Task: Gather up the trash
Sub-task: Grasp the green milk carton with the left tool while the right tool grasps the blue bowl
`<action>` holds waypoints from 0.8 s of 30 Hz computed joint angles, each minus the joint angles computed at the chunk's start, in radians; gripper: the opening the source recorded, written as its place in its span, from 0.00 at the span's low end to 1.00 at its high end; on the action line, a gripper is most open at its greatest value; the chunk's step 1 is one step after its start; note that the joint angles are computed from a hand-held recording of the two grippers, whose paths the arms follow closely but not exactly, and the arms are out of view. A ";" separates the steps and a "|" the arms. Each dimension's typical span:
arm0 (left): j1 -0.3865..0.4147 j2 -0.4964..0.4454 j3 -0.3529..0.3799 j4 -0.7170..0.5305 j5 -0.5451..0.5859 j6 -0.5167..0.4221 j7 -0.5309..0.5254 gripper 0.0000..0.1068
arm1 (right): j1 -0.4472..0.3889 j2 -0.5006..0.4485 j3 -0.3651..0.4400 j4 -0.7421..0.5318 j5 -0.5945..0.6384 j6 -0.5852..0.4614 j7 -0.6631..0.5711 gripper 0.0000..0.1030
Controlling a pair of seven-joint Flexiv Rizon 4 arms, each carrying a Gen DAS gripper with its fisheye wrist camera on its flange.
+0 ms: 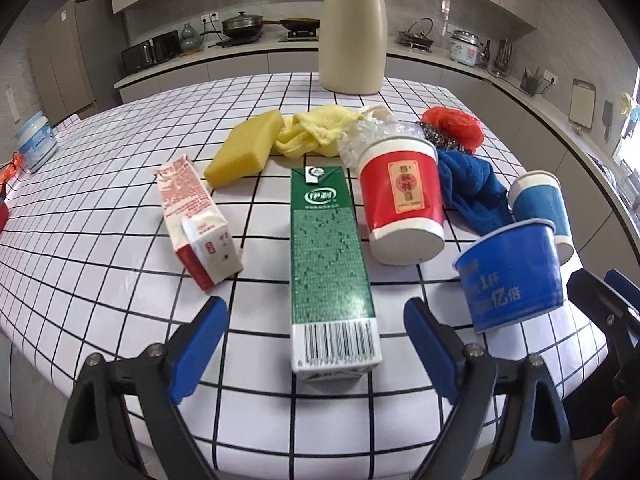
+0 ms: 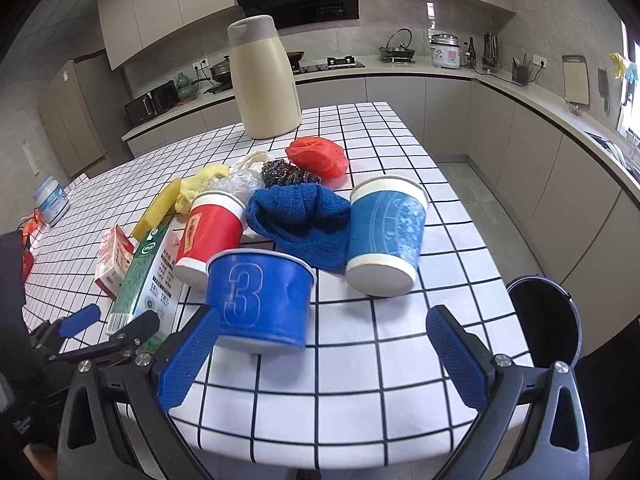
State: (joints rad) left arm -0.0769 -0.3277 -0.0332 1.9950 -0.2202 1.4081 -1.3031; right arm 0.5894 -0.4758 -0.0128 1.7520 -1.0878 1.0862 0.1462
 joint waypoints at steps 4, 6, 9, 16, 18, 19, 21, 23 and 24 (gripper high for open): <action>0.028 -0.011 -0.037 -0.006 -0.041 -0.019 0.045 0.75 | 0.000 -0.022 0.000 -0.026 0.026 0.001 -0.014 1.00; 0.035 -0.016 -0.046 -0.010 -0.056 -0.025 0.064 0.71 | 0.002 -0.028 -0.005 -0.031 0.030 0.006 -0.014 1.00; 0.044 -0.022 -0.060 -0.012 -0.081 -0.031 0.093 0.61 | 0.005 -0.041 -0.011 -0.045 0.042 0.013 -0.023 1.00; 0.083 -0.024 -0.123 0.009 -0.194 -0.027 0.212 0.40 | 0.010 -0.068 -0.028 -0.066 0.064 0.065 -0.025 0.96; 0.084 -0.023 -0.128 0.014 -0.207 -0.021 0.238 0.40 | 0.014 -0.078 -0.033 -0.076 0.074 0.074 -0.033 0.96; 0.093 -0.021 -0.141 0.020 -0.225 -0.016 0.260 0.40 | 0.014 -0.084 -0.033 -0.082 0.083 0.084 -0.041 0.96; 0.100 -0.018 -0.155 0.029 -0.253 -0.009 0.289 0.39 | 0.012 -0.101 -0.026 -0.100 0.120 0.096 -0.070 0.96; 0.101 -0.017 -0.159 0.033 -0.272 -0.005 0.310 0.39 | 0.018 -0.114 -0.031 -0.111 0.145 0.117 -0.085 0.96; 0.105 -0.016 -0.166 0.036 -0.285 -0.002 0.324 0.39 | 0.023 -0.117 -0.038 -0.113 0.153 0.126 -0.087 0.96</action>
State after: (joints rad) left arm 0.0280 -0.3436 -0.1988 2.0314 -0.5053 1.4062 -0.9794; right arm 0.6127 -0.5930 -0.0512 1.6394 -0.9353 1.2125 0.0589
